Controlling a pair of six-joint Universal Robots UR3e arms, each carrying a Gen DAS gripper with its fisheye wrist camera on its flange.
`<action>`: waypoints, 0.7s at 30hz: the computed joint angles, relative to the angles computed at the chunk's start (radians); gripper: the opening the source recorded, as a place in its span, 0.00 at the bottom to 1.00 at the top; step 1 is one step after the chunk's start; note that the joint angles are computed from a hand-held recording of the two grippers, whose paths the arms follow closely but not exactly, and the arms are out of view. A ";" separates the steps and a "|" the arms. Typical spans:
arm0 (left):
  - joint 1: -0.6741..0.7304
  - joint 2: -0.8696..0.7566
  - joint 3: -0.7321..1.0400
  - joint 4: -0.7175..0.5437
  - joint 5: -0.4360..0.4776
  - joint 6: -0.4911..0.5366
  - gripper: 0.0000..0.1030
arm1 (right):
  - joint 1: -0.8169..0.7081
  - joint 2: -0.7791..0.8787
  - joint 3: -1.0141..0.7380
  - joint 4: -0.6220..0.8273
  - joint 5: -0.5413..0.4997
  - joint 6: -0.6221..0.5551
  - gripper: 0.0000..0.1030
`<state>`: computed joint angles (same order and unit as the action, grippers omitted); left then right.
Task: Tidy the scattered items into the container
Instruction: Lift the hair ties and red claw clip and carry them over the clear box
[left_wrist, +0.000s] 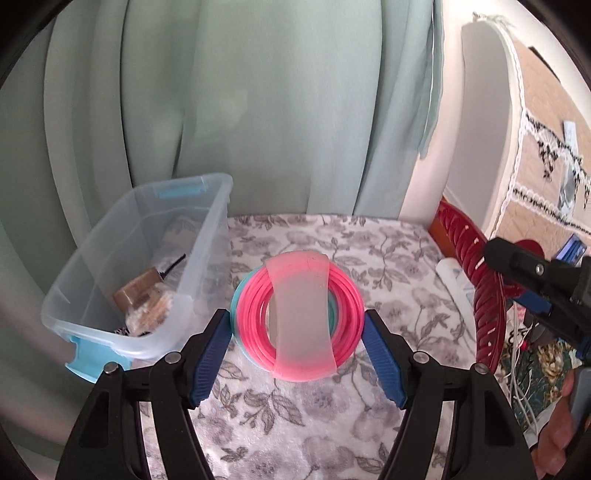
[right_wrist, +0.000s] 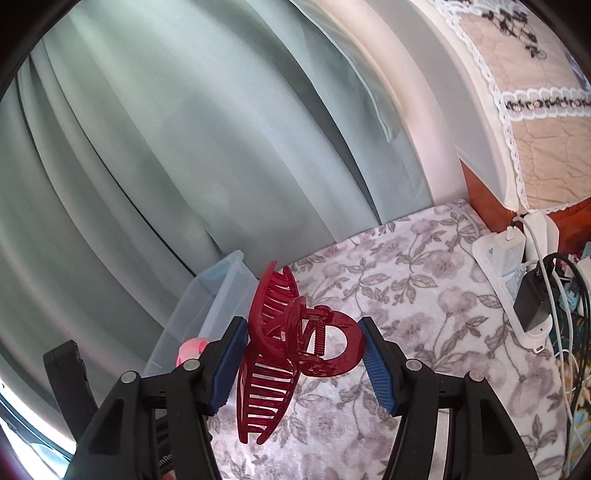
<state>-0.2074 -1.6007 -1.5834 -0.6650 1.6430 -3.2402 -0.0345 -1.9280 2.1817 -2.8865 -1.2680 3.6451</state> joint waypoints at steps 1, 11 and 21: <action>0.005 0.009 0.001 0.005 0.005 -0.008 0.71 | 0.011 -0.003 -0.010 0.004 -0.010 0.003 0.63; 0.108 0.106 0.006 -0.002 -0.046 -0.052 0.71 | 0.109 -0.006 -0.116 0.041 -0.096 0.025 0.63; 0.167 0.154 0.022 -0.021 -0.061 -0.059 0.71 | 0.238 0.060 -0.280 0.097 -0.213 0.047 0.63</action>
<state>-0.0403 -1.4463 -1.5615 -0.6864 1.5818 -3.2989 0.2034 -1.8679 1.9012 -2.7895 -1.4814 3.6919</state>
